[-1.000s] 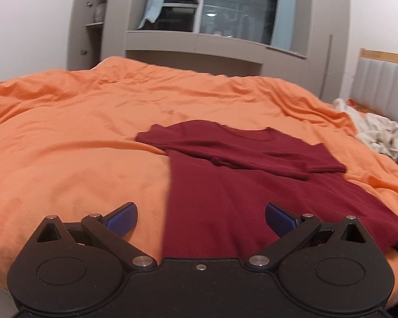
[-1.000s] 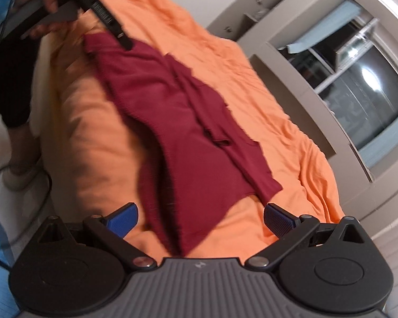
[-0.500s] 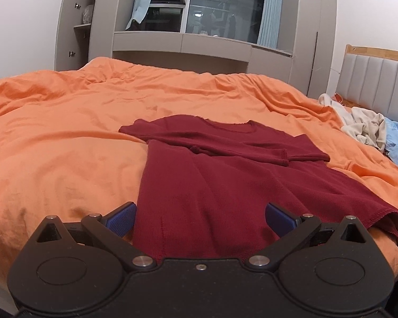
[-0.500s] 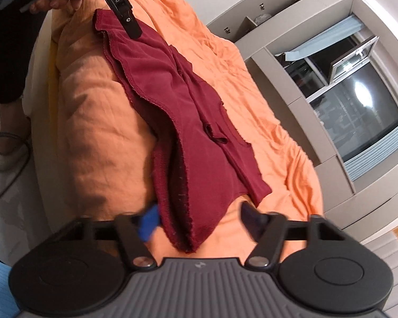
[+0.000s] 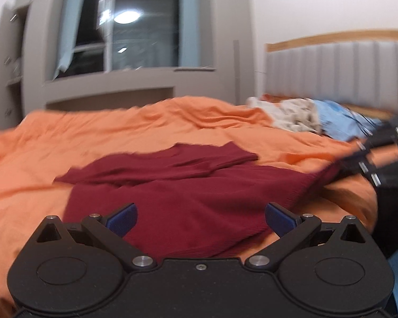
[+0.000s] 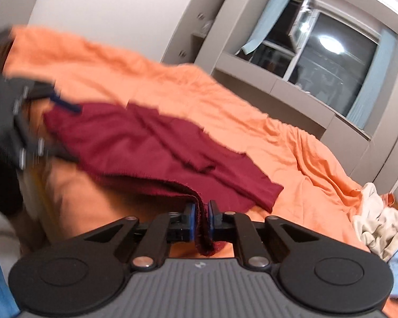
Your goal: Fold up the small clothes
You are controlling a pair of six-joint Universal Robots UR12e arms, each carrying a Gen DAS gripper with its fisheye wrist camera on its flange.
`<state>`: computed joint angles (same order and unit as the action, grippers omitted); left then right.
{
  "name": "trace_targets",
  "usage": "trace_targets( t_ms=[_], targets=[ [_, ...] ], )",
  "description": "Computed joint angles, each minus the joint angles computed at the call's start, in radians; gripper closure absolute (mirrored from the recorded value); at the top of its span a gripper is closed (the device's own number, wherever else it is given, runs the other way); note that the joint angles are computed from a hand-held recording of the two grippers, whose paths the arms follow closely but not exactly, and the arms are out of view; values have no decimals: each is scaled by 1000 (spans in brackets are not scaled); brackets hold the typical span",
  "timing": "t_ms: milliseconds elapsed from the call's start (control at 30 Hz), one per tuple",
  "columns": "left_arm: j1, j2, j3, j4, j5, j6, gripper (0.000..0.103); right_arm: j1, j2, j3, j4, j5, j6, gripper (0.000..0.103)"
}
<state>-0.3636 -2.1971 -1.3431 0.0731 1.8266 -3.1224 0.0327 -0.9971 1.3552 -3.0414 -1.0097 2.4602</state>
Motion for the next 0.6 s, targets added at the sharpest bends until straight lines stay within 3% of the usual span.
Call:
trace_targets(
  t_ms=[67, 233, 500, 600],
  targets=[
    [-9, -10, 10, -6, -1, 67, 1, -3, 6, -7, -45, 17, 36, 92],
    [-34, -42, 58, -96, 70, 182, 1, -7, 22, -23, -142, 53, 100, 92],
    [-24, -35, 51, -105, 74, 84, 2, -11, 37, -38, -227, 50, 196, 95],
    [-30, -38, 56, -105, 145, 50, 10, -11, 39, -42, -228, 39, 193, 96]
  ],
)
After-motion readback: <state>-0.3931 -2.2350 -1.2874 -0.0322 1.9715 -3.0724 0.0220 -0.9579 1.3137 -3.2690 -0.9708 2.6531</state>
